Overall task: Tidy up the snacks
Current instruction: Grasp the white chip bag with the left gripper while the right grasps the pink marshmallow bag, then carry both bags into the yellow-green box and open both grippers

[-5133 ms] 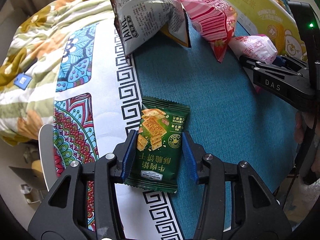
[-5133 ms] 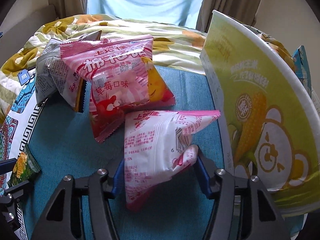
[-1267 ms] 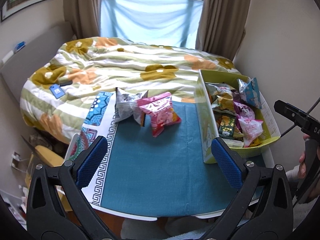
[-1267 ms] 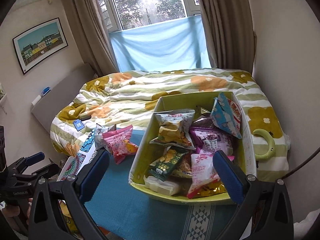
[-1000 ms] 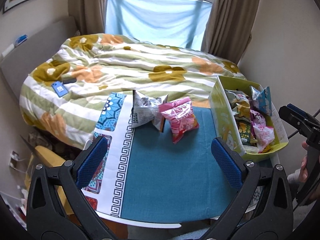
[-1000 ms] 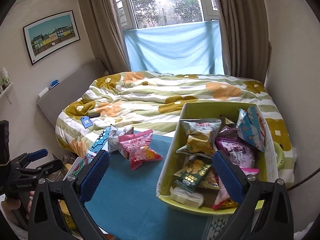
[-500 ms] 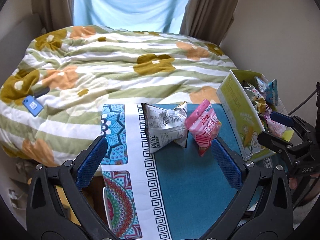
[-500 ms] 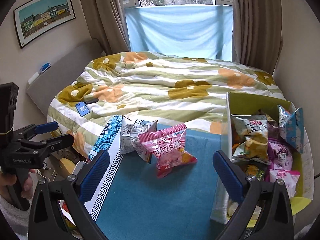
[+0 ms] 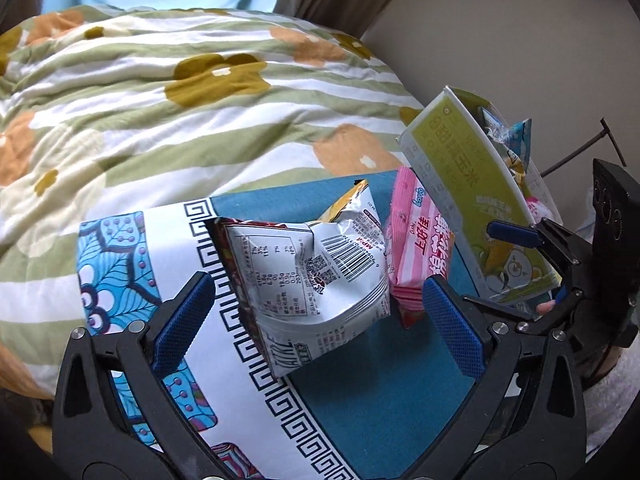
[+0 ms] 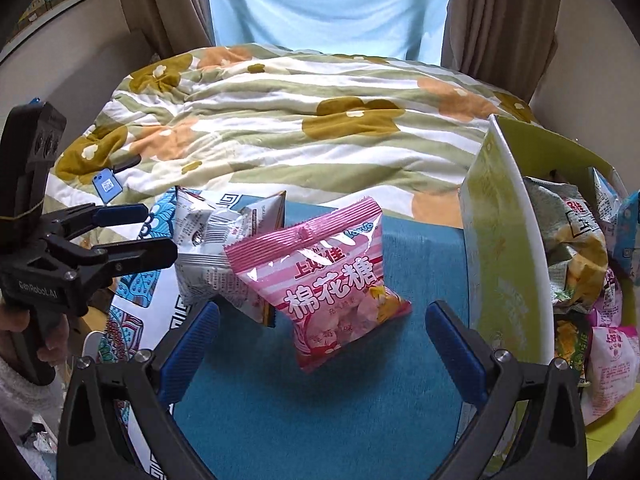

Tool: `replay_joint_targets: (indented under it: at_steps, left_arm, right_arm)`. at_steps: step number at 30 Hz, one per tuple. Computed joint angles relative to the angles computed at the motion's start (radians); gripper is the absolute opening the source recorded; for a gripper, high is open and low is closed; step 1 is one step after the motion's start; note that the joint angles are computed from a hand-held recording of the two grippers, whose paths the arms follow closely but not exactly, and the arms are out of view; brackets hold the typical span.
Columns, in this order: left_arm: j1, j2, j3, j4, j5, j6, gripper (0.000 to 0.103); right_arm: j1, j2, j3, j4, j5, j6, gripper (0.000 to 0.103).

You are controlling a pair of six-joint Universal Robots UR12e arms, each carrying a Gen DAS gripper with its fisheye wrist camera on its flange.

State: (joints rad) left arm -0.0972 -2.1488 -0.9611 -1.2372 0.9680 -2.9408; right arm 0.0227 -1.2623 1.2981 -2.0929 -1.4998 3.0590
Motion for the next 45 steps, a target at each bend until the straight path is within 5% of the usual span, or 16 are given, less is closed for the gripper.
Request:
replay_joint_targets:
  at_steps: [13,16,34,45]
  left_arm:
    - [-0.009,-0.048,0.061,-0.141,-0.006,0.109,0.102]
    - [-0.007,-0.056,0.071,-0.162,-0.025,0.126,0.087]
    - [0.027,-0.003,-0.014,-0.094,0.008,-0.041,0.069]
    - [0.036,0.058,-0.086,-0.004,0.026,-0.115,0.069]
  right_arm:
    - [0.002,0.053,-0.012,0.01,-0.038,-0.168,0.103]
    - [0.008,0.063,-0.019,0.021,-0.058,-0.185,0.103]
    - [0.005,0.07,-0.016,0.02,-0.027,-0.103,0.102]
    - [0.0,0.069,-0.024,0.049,-0.037,-0.062,0.066]
